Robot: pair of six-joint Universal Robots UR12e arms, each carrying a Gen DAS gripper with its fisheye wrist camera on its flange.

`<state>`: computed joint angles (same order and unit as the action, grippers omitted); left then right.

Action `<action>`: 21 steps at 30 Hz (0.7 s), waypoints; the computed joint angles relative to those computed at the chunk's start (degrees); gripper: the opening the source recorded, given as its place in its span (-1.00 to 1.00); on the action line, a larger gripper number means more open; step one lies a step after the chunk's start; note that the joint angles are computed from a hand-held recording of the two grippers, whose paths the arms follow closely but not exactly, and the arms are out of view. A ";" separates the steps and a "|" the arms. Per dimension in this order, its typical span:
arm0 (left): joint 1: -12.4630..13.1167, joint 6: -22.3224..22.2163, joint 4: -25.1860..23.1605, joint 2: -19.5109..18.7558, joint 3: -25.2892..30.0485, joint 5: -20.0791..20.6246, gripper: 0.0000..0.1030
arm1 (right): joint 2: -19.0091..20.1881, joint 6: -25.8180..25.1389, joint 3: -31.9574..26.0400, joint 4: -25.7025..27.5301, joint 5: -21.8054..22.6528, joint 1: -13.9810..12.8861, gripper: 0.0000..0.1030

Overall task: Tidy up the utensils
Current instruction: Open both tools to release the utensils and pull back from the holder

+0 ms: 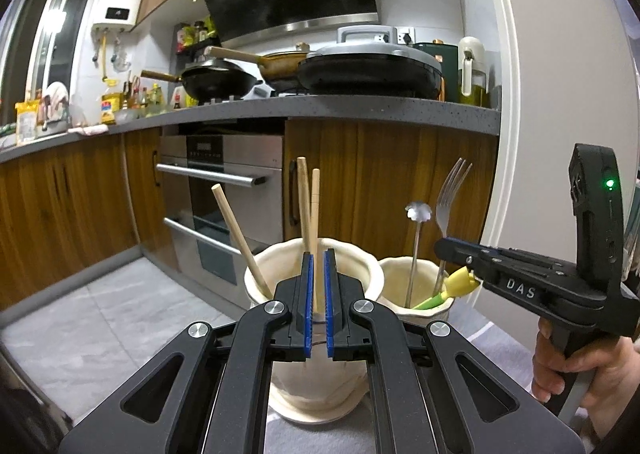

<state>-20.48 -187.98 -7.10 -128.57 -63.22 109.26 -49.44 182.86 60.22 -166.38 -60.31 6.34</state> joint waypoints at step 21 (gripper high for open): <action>-0.33 -0.47 2.11 0.60 -1.16 0.48 0.01 | -1.44 2.66 2.47 -2.36 0.36 -0.70 0.13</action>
